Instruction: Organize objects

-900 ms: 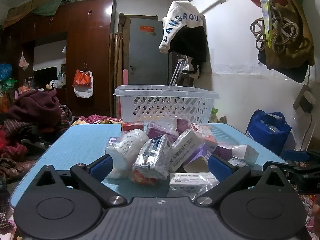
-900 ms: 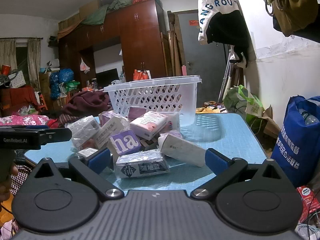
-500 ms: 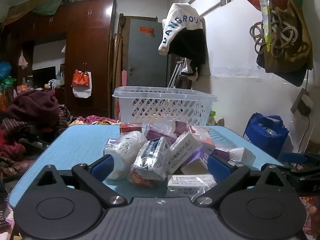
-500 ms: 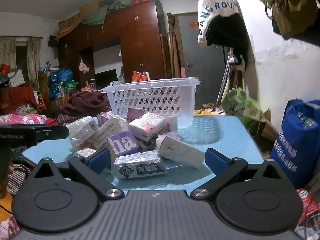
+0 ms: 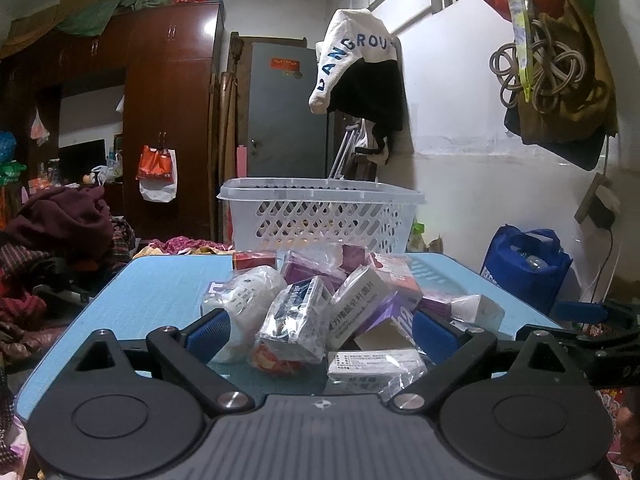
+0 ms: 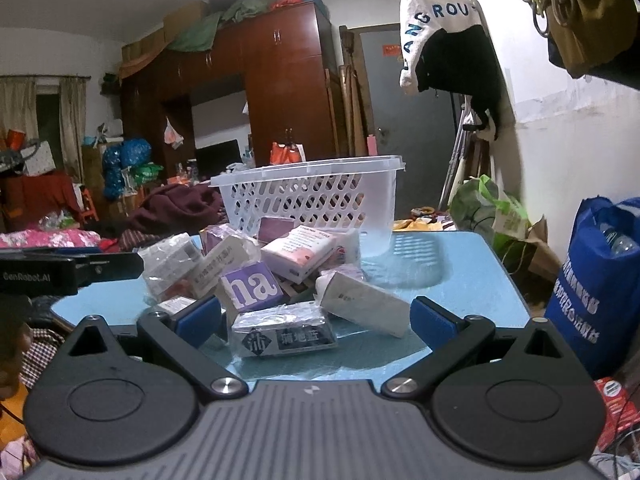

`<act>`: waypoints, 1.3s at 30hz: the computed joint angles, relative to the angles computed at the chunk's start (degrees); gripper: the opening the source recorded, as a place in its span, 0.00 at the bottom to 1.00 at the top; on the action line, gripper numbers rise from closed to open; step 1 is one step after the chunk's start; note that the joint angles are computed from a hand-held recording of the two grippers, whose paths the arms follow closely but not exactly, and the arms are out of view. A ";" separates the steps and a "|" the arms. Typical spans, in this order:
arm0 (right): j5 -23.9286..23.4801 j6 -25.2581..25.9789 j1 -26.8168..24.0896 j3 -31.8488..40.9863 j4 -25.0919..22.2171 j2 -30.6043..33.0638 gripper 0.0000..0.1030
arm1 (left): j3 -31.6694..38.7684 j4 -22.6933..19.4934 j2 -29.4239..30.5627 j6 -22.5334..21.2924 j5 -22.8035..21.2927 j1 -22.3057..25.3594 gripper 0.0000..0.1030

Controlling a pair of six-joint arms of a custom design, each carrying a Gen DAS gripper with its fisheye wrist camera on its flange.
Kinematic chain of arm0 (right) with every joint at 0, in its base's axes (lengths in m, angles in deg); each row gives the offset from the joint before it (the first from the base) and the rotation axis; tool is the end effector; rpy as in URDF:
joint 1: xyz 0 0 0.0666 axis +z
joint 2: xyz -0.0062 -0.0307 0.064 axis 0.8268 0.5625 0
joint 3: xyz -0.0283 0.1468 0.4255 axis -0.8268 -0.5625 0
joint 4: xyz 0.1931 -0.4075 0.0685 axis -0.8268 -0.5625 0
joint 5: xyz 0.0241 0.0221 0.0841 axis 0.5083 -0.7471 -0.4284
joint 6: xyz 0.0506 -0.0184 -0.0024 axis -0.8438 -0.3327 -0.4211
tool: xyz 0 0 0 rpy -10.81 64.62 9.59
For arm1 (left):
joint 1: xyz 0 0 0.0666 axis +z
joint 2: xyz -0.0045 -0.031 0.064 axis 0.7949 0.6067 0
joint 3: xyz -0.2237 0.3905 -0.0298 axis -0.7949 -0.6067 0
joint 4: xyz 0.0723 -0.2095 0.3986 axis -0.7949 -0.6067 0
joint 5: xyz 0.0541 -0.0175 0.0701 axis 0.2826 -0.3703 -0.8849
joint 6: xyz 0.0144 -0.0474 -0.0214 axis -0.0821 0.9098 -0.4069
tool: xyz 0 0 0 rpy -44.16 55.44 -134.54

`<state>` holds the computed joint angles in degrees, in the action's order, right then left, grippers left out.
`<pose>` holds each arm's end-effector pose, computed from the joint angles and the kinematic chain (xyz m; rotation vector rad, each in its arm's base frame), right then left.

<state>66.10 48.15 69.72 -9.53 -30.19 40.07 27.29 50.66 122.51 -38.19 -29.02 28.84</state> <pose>0.6191 0.1509 0.2209 -0.0386 1.8396 0.2141 0.6578 -0.2909 0.2451 0.3590 1.8408 -0.3105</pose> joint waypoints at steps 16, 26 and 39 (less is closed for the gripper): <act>0.64 1.05 0.23 -0.19 0.53 -0.08 1.00 | -0.13 0.11 -0.01 -0.58 -0.44 0.26 0.97; -3.91 -2.41 -1.01 -0.59 1.28 -0.30 1.00 | -0.14 0.09 -0.07 -0.73 -0.48 0.26 0.97; -5.42 -2.63 -1.81 -0.99 4.10 0.27 1.00 | -0.63 2.79 -0.08 1.73 -0.37 2.56 0.97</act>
<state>60.68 45.52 67.91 -10.52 -26.09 40.34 26.66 53.46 122.43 -36.46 -29.39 31.39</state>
